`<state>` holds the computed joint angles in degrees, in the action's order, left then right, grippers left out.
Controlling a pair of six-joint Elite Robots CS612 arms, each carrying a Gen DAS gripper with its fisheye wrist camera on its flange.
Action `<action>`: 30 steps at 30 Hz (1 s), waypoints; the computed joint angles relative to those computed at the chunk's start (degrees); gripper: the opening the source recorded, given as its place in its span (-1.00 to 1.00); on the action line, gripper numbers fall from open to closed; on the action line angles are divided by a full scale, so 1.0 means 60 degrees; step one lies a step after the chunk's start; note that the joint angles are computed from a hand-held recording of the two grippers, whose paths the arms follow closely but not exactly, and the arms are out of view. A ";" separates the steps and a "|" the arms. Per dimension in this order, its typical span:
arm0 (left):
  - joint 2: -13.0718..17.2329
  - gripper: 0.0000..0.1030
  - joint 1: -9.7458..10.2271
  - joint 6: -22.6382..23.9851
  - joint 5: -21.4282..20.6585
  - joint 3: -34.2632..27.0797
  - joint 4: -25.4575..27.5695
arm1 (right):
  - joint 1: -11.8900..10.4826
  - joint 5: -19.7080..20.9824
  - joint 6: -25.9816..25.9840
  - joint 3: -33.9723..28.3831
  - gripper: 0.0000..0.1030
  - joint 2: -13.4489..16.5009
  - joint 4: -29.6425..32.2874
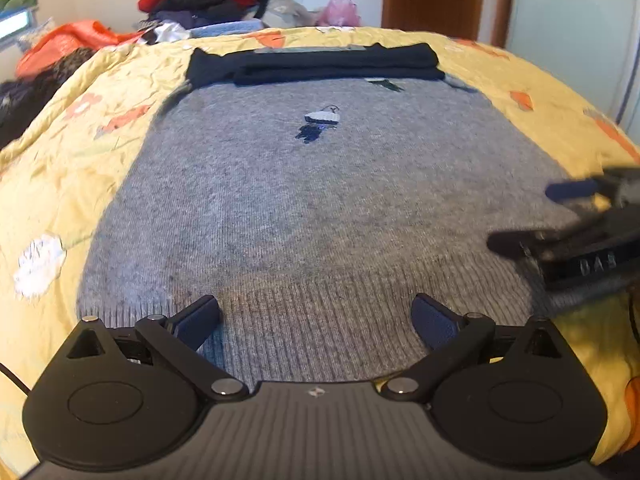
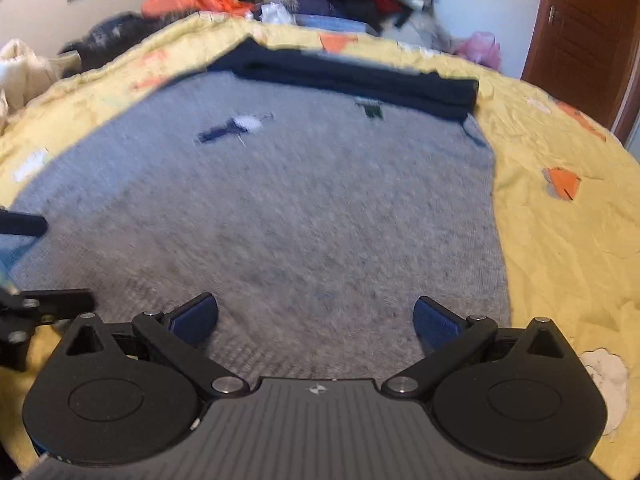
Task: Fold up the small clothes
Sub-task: 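Move both tools back toward the sweater hem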
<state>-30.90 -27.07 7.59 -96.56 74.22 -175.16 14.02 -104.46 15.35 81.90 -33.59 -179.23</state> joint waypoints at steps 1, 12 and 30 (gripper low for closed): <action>-0.0034 1.00 0.0003 -0.0013 0.0026 0.0083 -0.0059 | 0.0005 0.0026 0.0136 0.0135 1.00 -0.0042 -0.0126; -0.0656 1.00 0.0202 0.0346 -0.0544 0.0931 -0.0902 | 0.0010 0.0515 0.0466 0.1758 0.99 -0.1032 -0.0845; 0.0389 1.00 -0.0003 -0.0217 0.0304 -0.1354 0.1300 | -0.0255 0.0708 0.0425 0.0531 0.99 -0.0334 -0.0348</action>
